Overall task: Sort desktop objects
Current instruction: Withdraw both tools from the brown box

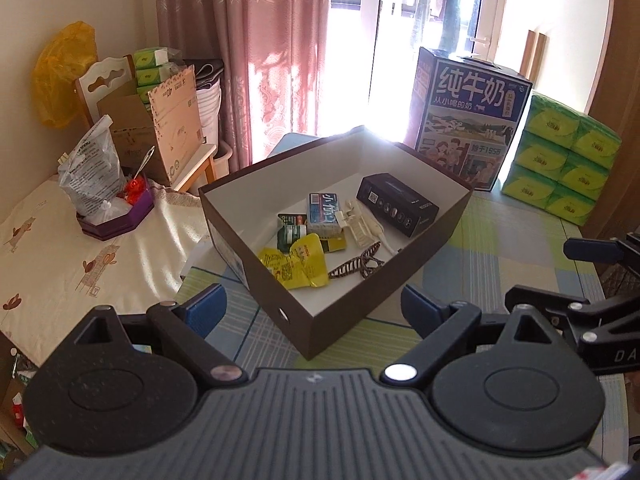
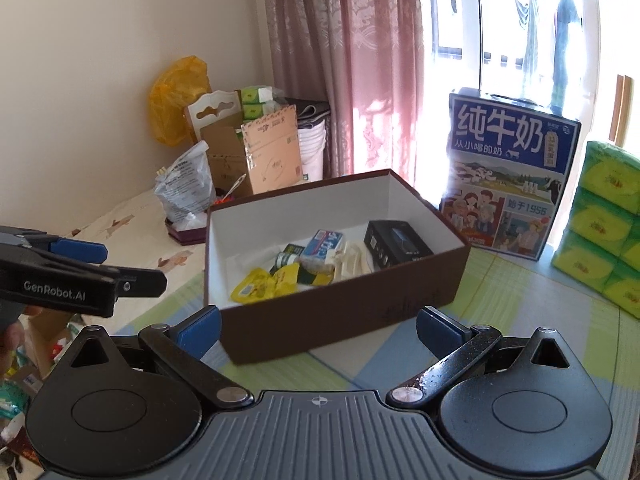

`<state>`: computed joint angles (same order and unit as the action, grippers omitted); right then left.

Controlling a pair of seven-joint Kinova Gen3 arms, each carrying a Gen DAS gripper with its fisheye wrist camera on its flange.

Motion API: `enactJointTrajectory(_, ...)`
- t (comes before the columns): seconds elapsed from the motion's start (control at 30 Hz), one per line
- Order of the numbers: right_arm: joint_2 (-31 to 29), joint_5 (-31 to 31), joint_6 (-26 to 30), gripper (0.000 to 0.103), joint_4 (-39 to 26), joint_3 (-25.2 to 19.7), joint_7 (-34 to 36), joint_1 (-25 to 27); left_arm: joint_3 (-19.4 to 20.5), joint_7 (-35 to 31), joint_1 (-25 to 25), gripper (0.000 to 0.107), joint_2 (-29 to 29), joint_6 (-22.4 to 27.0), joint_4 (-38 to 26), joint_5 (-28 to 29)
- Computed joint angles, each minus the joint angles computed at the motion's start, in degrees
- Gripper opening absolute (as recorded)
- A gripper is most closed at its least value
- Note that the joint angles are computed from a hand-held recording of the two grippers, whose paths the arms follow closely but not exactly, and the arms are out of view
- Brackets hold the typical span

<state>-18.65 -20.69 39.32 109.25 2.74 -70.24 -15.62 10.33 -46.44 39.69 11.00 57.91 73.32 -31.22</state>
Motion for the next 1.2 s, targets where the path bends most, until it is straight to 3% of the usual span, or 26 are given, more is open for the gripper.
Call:
enactJointTrajectory(0.57, -8.3, 0.5, 5.8, 0.101, 4.1, 3.3, 2.8, -1.4, 4.2, 10.9, 6.5, 0.092, -2.6, 7.3, 3.3, -6.8)
enactJointTrajectory(1.2, -11.8, 0.2, 11.4, 0.101, 7.2, 5.7, 7.9, -1.9, 5.7, 15.9, 11.2, 0.092, -1.3, 14.3, 3.6, -7.7)
